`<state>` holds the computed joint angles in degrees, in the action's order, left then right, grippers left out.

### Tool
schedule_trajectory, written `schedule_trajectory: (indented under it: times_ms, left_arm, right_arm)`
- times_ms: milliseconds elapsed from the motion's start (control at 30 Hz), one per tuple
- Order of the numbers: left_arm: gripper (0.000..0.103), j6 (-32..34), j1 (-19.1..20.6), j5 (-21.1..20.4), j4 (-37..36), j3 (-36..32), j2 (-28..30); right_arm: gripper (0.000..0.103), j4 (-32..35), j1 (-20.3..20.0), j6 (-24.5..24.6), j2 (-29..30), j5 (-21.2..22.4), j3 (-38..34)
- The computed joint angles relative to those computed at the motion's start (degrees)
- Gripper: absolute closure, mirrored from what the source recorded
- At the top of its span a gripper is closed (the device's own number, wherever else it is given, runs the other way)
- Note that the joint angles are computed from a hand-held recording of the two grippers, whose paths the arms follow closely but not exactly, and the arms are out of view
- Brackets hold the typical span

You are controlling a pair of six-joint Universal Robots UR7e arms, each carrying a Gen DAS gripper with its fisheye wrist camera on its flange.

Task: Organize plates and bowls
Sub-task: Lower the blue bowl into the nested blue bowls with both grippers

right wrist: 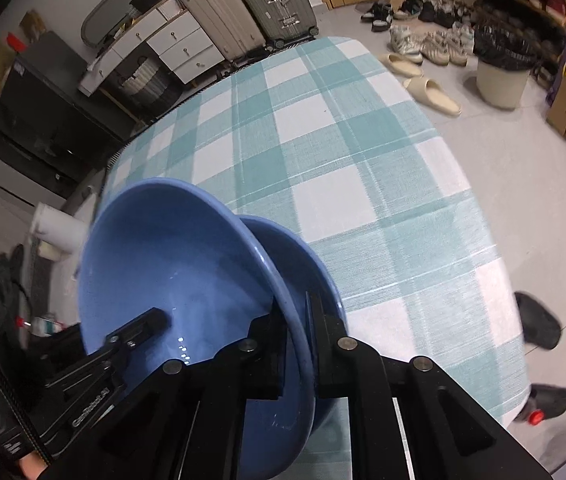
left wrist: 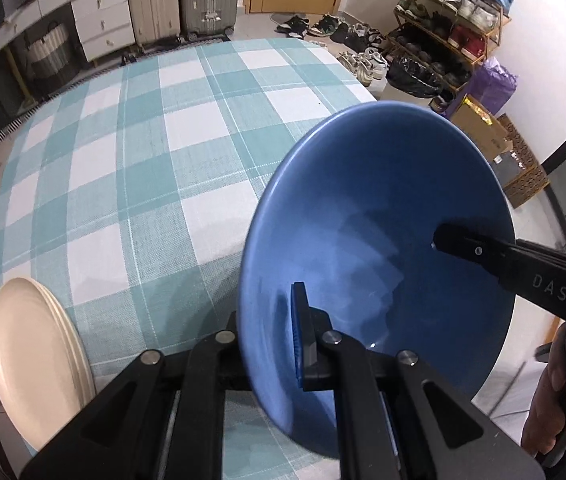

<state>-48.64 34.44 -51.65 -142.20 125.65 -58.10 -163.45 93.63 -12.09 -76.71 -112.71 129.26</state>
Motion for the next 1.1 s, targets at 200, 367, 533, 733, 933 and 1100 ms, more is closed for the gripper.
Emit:
schedule_trajectory:
  times_ms: [200, 367, 533, 733, 933, 1100]
  left_arm:
    - [0.095, -0.83, -1.47, 2.79, -0.94, 1.38, 0.17]
    - [0.095, -2.2, -1.97, 3.85, -1.92, 2.01, 0.19]
    - [0.094, -3.59, -2.93, 5.47, -1.96, 2.55, -0.1]
    - [0.092, -4.91, -3.96, 7.59, -0.73, 2.79, 0.17]
    - [0.092, -6.05, -4.8, 9.6, 1.52, 2.89, 0.62]
    - [0.092, -6.88, -5.48, 11.18, 2.73, 3.03, 1.36]
  right_arm:
    - [0.092, -6.19, -0.98, -2.87, 0.49, 0.55, 2.37]
    - [0.089, -13.38, -0.47, -6.28, 1.85, -0.36, 4.58]
    - [0.086, -21.19, 0.72, -8.99, 3.82, -2.71, 6.68]
    - [0.082, -30.2, 1.91, -12.3, 7.02, -4.9, 8.17]
    - [0.082, -35.83, 1.77, -13.29, 8.72, -4.72, 9.13]
    - [0.082, -41.66, 2.66, -15.83, 11.14, -6.47, 9.62]
